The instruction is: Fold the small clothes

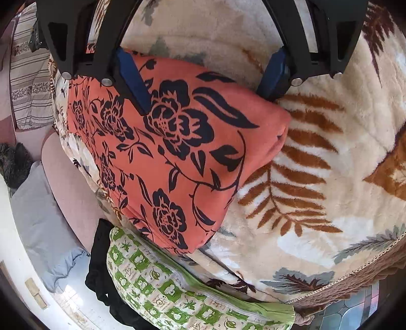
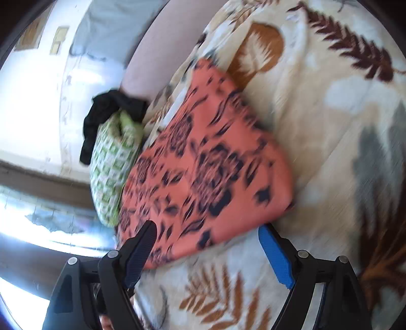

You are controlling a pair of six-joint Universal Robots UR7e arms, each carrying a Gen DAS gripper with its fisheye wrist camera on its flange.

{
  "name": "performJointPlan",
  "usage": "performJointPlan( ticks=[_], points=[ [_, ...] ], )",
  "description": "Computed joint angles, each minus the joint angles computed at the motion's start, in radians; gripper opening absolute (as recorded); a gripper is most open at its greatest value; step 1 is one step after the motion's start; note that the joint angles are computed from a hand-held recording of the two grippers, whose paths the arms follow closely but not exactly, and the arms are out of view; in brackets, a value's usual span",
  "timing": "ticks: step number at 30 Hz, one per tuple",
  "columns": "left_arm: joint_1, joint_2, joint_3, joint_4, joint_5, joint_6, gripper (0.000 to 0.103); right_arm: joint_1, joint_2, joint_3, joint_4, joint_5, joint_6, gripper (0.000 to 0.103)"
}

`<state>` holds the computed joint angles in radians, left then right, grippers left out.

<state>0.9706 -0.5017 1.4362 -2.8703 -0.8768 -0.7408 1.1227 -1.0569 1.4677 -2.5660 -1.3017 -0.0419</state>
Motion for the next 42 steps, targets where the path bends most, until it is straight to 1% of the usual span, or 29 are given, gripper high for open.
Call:
performJointPlan(
  ticks=[1, 2, 3, 4, 5, 6, 8, 9, 10, 11, 12, 14, 16, 17, 18, 20, 21, 27, 29, 32, 34, 35, 36, 37, 38, 39, 40, 41, 42],
  points=[
    [0.005, 0.006, -0.008, -0.014, -0.003, 0.003, 0.064, -0.010, 0.015, -0.018, 0.004, 0.029, 0.030, 0.083],
    [0.009, 0.011, -0.013, -0.029, -0.007, 0.005, 0.058, -0.017, 0.028, -0.035, 0.005, 0.053, 0.051, 0.081],
    [0.012, 0.013, -0.013, -0.044, -0.011, 0.005, 0.056, -0.017, 0.039, -0.048, 0.002, 0.059, 0.058, 0.074],
    [0.015, 0.015, -0.013, -0.062, -0.019, 0.004, 0.049, -0.014, 0.048, -0.061, 0.013, 0.068, 0.046, 0.068],
    [0.019, 0.016, -0.010, -0.089, -0.036, 0.008, 0.044, -0.009, 0.053, -0.065, 0.013, 0.081, 0.029, 0.050],
    [0.018, 0.017, -0.005, -0.115, -0.043, 0.015, 0.043, -0.002, 0.056, -0.067, 0.006, 0.081, 0.001, 0.039],
    [0.014, 0.018, -0.004, -0.135, -0.034, 0.035, 0.043, 0.025, 0.061, -0.068, -0.019, 0.039, -0.069, 0.039],
    [0.016, 0.021, -0.012, -0.120, -0.035, 0.029, 0.043, 0.034, 0.069, -0.075, -0.019, 0.013, -0.079, 0.039],
    [0.021, 0.023, -0.017, -0.107, -0.044, 0.011, 0.048, 0.038, 0.080, -0.085, -0.013, -0.011, -0.069, 0.039],
    [0.029, 0.027, -0.022, -0.102, -0.065, -0.006, 0.056, 0.040, 0.096, -0.102, 0.005, -0.042, -0.044, 0.040],
    [0.036, 0.033, -0.027, -0.123, -0.086, -0.005, 0.059, 0.038, 0.111, -0.117, 0.022, -0.061, -0.017, 0.041],
    [0.036, 0.039, -0.031, -0.146, -0.094, 0.003, 0.067, 0.035, 0.114, -0.107, -0.020, -0.042, -0.023, 0.040],
    [0.033, 0.048, -0.043, -0.145, -0.077, 0.014, 0.064, 0.047, 0.113, -0.105, -0.030, -0.052, -0.074, 0.042],
    [0.031, 0.054, -0.049, -0.156, -0.063, 0.019, 0.045, 0.049, 0.112, -0.093, -0.058, -0.051, -0.089, 0.035],
    [0.032, 0.060, -0.057, -0.155, -0.051, 0.021, 0.034, 0.053, 0.109, -0.080, -0.087, -0.060, -0.110, 0.022],
    [0.035, 0.067, -0.062, -0.176, -0.053, 0.023, 0.023, 0.072, 0.106, -0.054, -0.156, -0.110, -0.159, 0.017],
    [0.034, 0.068, -0.059, -0.191, -0.053, 0.022, 0.022, 0.077, 0.102, -0.040, -0.187, -0.121, -0.176, 0.016],
    [-0.011, 0.060, -0.036, -0.258, 0.002, 0.100, 0.018, 0.126, 0.062, 0.064, -0.404, -0.189, -0.322, 0.014],
    [-0.031, 0.044, -0.005, -0.280, 0.010, 0.113, 0.018, 0.132, 0.041, 0.091, -0.419, -0.191, -0.335, 0.014],
    [-0.065, 0.009, 0.069, -0.287, 0.039, 0.111, 0.018, 0.128, -0.010, 0.139, -0.394, -0.199, -0.325, 0.014],
    [-0.069, -0.009, 0.098, -0.256, 0.044, 0.087, 0.019, 0.129, -0.032, 0.156, -0.357, -0.228, -0.322, 0.014],
    [-0.061, -0.011, 0.098, -0.227, 0.038, 0.060, 0.023, 0.131, -0.029, 0.146, -0.325, -0.259, -0.315, 0.014],
    [-0.047, -0.014, 0.092, -0.176, 0.024, 0.016, 0.026, 0.135, -0.014, 0.117, -0.264, -0.303, -0.304, 0.017],
    [-0.028, -0.016, 0.082, -0.120, -0.003, -0.033, 0.033, 0.133, 0.002, 0.078, -0.184, -0.343, -0.277, 0.017],
    [-0.005, -0.014, 0.081, -0.106, -0.040, -0.079, 0.040, 0.121, 0.013, 0.044, -0.115, -0.342, -0.230, 0.018],
    [0.006, -0.015, 0.088, -0.134, -0.070, -0.112, 0.040, 0.105, 0.014, 0.021, -0.059, -0.311, -0.176, 0.024],
    [0.009, -0.012, 0.098, -0.191, -0.077, -0.122, 0.044, 0.095, 0.010, 0.006, -0.022, -0.281, -0.145, 0.025],
    [0.010, -0.012, 0.097, -0.211, -0.087, -0.122, 0.051, 0.099, 0.008, -0.008, 0.005, -0.288, -0.139, 0.030],
    [0.010, -0.008, 0.090, -0.218, -0.088, -0.106, 0.051, 0.108, 0.004, -0.014, 0.011, -0.314, -0.151, 0.038]
  ],
)
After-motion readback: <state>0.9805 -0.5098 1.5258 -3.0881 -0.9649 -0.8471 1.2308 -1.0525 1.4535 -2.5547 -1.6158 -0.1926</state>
